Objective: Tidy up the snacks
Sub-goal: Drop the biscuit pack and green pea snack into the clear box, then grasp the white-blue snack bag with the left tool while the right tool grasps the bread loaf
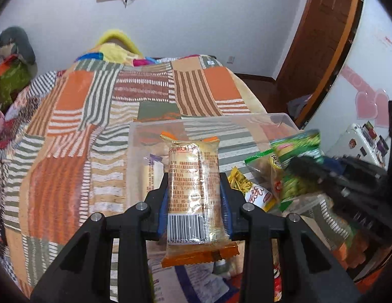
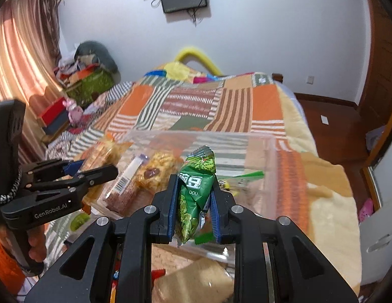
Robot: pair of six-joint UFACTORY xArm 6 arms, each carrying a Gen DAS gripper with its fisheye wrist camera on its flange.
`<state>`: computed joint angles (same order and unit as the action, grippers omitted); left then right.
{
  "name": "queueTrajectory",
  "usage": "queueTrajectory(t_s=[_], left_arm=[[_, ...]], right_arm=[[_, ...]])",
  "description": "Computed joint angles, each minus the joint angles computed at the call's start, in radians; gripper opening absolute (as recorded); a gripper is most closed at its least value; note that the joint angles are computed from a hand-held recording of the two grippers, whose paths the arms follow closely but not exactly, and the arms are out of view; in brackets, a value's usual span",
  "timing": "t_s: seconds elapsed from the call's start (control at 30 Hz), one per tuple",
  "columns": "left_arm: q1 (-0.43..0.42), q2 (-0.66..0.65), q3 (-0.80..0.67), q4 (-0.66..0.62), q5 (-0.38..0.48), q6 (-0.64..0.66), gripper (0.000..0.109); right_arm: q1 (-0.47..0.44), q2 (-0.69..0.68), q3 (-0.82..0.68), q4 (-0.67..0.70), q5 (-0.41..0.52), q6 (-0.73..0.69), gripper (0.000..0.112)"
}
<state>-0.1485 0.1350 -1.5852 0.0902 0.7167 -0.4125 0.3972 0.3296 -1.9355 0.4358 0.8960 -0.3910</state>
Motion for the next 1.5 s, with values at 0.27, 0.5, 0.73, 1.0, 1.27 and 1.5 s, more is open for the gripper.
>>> queueTrajectory(t_s=[0.27, 0.5, 0.73, 1.0, 1.27, 1.5], left_arm=[[-0.01, 0.04, -0.04, 0.015, 0.058, -0.001, 0.044], [-0.016, -0.047, 0.039, 0.054, 0.032, -0.027, 0.052], [-0.022, -0.164, 0.141, 0.1, 0.045, -0.031, 0.062], [-0.02, -0.262, 0.275, 0.06, 0.062, -0.021, 0.064], [-0.042, -0.279, 0.349, -0.001, 0.043, 0.007, 0.064], [-0.052, -0.278, 0.378, -0.048, 0.022, 0.002, 0.064]], right_arm=[[0.01, 0.036, -0.05, -0.036, 0.074, 0.034, 0.023], [0.01, -0.043, 0.041, -0.067, 0.019, 0.018, 0.039], [-0.012, -0.136, 0.139, -0.047, -0.026, -0.011, 0.054], [-0.025, -0.214, 0.277, -0.057, -0.064, -0.004, 0.067], [0.015, -0.261, 0.387, -0.152, -0.134, 0.01, 0.072], [-0.014, -0.293, 0.45, -0.121, -0.088, -0.008, 0.07]])
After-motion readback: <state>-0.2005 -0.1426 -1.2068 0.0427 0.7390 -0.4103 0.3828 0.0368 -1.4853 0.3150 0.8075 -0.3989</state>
